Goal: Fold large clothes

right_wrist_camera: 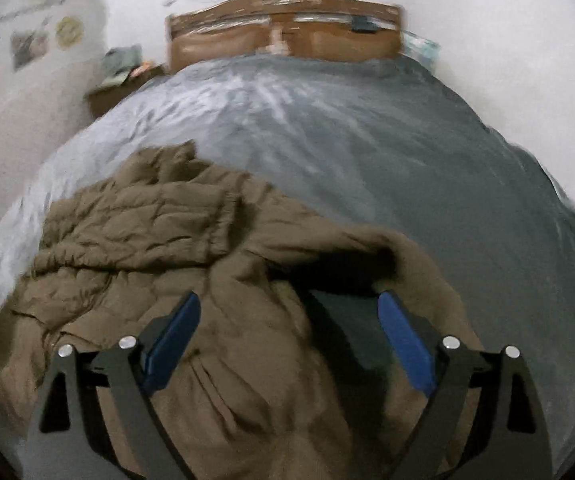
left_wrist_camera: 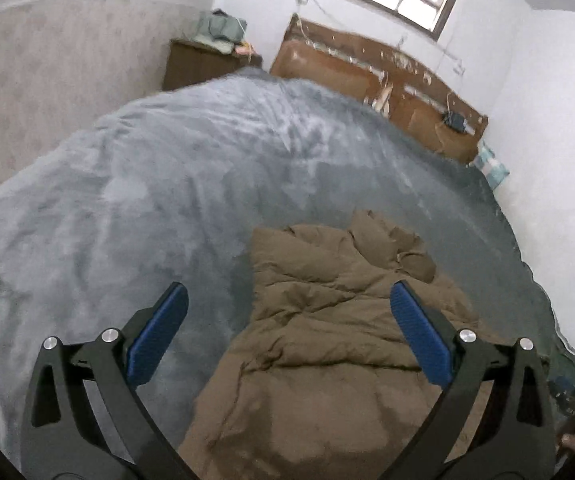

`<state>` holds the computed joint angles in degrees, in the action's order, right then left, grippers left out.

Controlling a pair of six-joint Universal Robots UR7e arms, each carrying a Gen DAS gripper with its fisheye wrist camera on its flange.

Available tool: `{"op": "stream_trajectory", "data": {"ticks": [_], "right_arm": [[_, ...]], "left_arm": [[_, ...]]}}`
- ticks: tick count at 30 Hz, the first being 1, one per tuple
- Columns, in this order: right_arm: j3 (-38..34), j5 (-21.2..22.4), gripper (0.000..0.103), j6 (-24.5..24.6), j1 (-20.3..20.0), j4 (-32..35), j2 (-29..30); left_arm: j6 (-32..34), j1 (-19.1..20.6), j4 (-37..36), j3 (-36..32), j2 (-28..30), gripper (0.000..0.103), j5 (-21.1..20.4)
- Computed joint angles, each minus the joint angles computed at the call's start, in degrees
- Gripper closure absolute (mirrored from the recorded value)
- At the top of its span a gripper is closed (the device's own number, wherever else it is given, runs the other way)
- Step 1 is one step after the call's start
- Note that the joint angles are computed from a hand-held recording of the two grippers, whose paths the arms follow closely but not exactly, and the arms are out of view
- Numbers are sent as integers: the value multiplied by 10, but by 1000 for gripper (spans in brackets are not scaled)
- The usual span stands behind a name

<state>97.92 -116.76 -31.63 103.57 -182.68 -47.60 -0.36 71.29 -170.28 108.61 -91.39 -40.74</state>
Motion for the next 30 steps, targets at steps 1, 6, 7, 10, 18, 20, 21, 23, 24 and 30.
{"op": "stream_trajectory", "data": {"ticks": [1, 6, 7, 10, 18, 20, 21, 23, 24, 30], "right_arm": [[15, 0, 12, 15, -6, -14, -16], [54, -24, 9, 39, -29, -53, -57], [56, -30, 9, 44, -32, -52, -60], [57, -38, 9, 53, -37, -58, -59], [61, -57, 9, 18, -34, -78, -59], [60, -58, 9, 23, -37, -82, -62], [60, -50, 9, 32, -40, -75, -66], [58, -47, 9, 38, -43, -63, -68], [53, -53, 9, 34, -43, -60, -64], [33, -93, 9, -16, -38, -78, -32]], "left_arm": [[11, -11, -5, 28, -32, 3, 11], [29, -75, 2, 109, -87, 3, 125], [23, -90, 17, 117, -100, 3, 147], [-26, -125, 101, 114, -124, 3, 161], [-1, -195, 50, 104, -116, 3, 165], [65, -179, -21, 124, -105, 3, 159], [81, -168, -41, 131, -101, 3, 159], [79, -146, -41, 128, -99, 3, 148], [75, -130, -42, 125, -94, 3, 135], [8, -81, 30, 102, -98, 3, 113]]}}
